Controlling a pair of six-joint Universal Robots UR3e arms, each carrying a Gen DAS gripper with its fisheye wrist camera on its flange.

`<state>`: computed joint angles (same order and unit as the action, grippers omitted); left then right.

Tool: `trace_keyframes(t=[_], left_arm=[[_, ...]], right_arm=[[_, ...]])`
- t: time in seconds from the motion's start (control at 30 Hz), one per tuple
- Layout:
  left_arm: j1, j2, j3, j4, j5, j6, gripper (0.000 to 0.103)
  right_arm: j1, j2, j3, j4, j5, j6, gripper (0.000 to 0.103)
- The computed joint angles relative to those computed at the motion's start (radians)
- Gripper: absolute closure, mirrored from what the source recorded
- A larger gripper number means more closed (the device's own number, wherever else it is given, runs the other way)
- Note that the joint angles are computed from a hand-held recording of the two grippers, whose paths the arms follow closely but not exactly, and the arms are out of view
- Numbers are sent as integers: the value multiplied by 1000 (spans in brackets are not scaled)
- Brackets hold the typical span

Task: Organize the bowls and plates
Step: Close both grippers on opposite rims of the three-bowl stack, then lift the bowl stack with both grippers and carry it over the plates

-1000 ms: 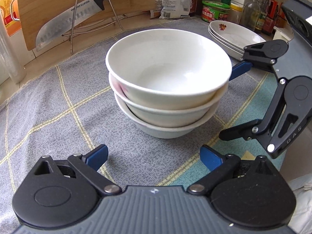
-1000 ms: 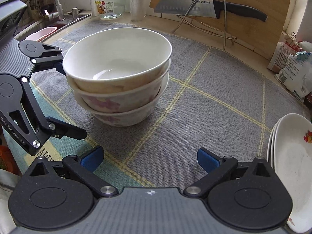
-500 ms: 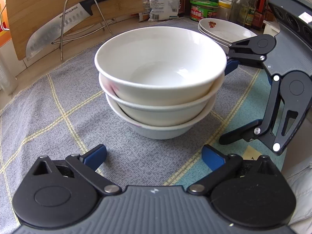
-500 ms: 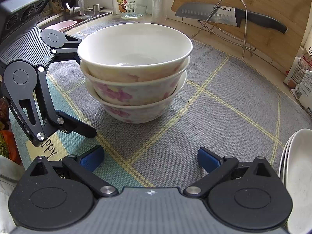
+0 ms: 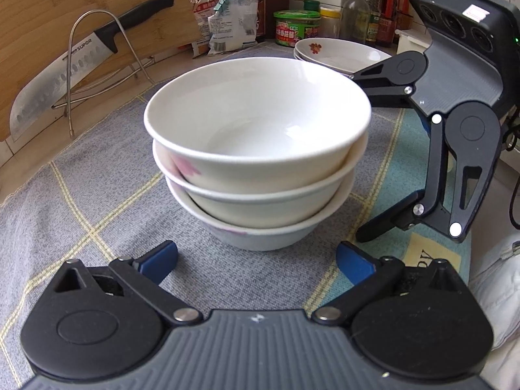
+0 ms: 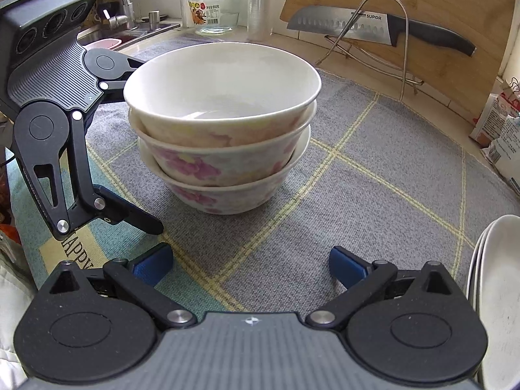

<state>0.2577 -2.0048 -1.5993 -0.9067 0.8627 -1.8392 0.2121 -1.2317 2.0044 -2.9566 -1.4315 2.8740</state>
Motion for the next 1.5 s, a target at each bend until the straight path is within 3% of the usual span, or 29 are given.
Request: trace_keyframes(t=[0.1,0.3,0.53,0.77,1.0,1.5], left_arm=[[4,-30,63,-69,-9,51,1],[11,-109,270,-330,-20,219,1],[4,-194,464,-522,-33,310,3],[-18,-262,602,-628,-2,346,14],[-22,-294,678,-705,11,382,17],[-38,-322,751,-758,28,421,22]], right_arm=[[10,17,-57,58,-7,-3,0],[24,39,-151,127,-6,-61,0],[8,87,-260,217,27,-167,5],[-11,96,-312,292,81,-266,12],[-28,96,-340,360,127,-309,20],[-40,90,-341,379,149,-322,21]])
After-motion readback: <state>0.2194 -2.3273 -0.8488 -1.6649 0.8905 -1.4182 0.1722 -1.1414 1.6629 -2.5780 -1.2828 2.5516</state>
